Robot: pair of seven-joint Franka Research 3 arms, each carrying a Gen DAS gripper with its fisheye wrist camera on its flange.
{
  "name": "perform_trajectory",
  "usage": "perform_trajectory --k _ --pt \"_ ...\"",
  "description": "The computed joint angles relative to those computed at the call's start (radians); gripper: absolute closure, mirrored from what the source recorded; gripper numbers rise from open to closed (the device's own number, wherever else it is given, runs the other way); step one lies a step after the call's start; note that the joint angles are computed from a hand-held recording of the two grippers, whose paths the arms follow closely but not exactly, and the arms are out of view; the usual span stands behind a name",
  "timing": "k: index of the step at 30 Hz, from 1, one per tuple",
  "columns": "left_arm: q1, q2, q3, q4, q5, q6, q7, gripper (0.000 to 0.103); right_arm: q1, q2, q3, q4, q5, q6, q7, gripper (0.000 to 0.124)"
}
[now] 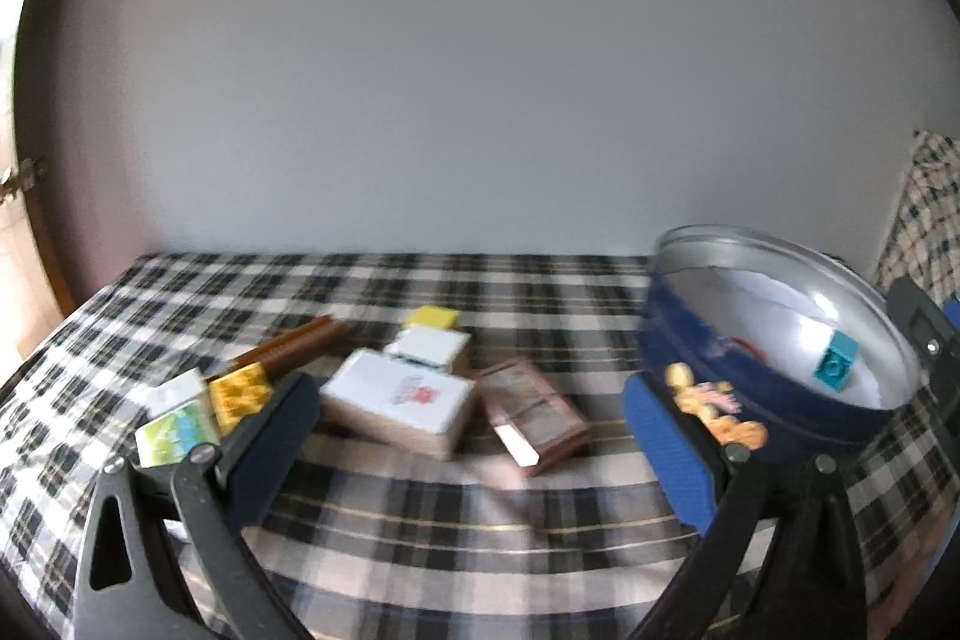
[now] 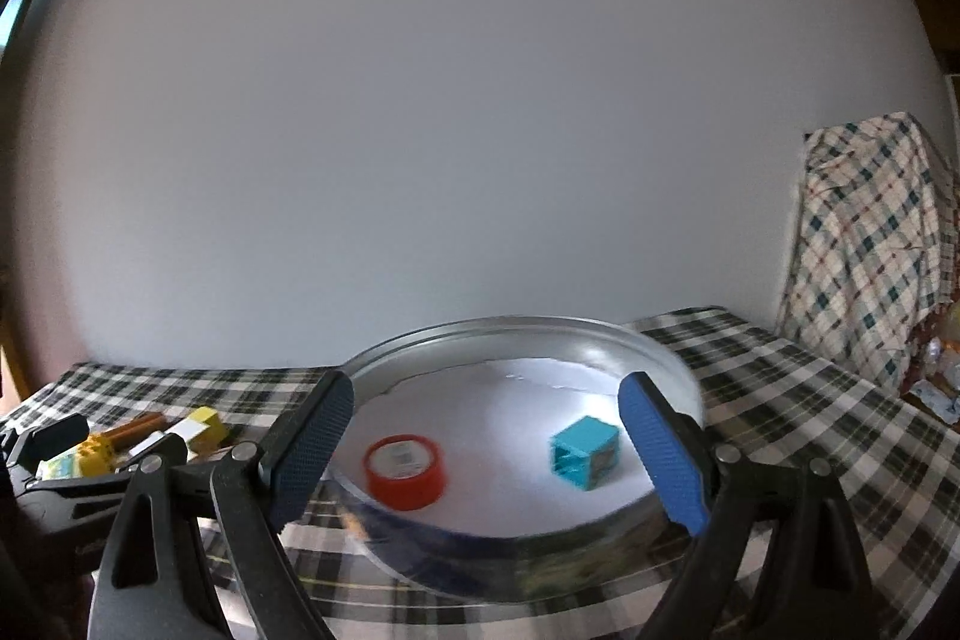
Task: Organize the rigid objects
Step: 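Grasp the green floss box with the left tool while the right tool grasps the brown frame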
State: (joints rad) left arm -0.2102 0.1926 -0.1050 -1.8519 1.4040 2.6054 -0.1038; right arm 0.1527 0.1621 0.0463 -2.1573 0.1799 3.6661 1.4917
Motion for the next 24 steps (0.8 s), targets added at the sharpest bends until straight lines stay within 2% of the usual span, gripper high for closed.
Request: perform_trajectory --k 6,14,18,24 --pt "0.028 -0.055 0.002 -0.068 -0.073 -0.078 0.012 0.0 0.009 0.005 0.03 0.004 -0.067 -0.021 0.029 0.032" --pt "0.09 -0.113 -0.001 -0.146 -0.202 -0.142 0.015 0.001 0.021 0.025 0.066 0.038 -0.158 -0.078 0.048 0.032" --pt "0.122 -0.123 -0.001 -0.166 -0.311 -0.144 0.075 0.001 -0.013 0.043 0.104 0.064 -0.246 -0.102 0.111 0.032" --pt "0.171 -0.115 0.011 -0.192 -0.52 -0.08 0.213 0.001 -0.037 0.07 0.139 0.109 -0.3 -0.157 0.149 0.032"
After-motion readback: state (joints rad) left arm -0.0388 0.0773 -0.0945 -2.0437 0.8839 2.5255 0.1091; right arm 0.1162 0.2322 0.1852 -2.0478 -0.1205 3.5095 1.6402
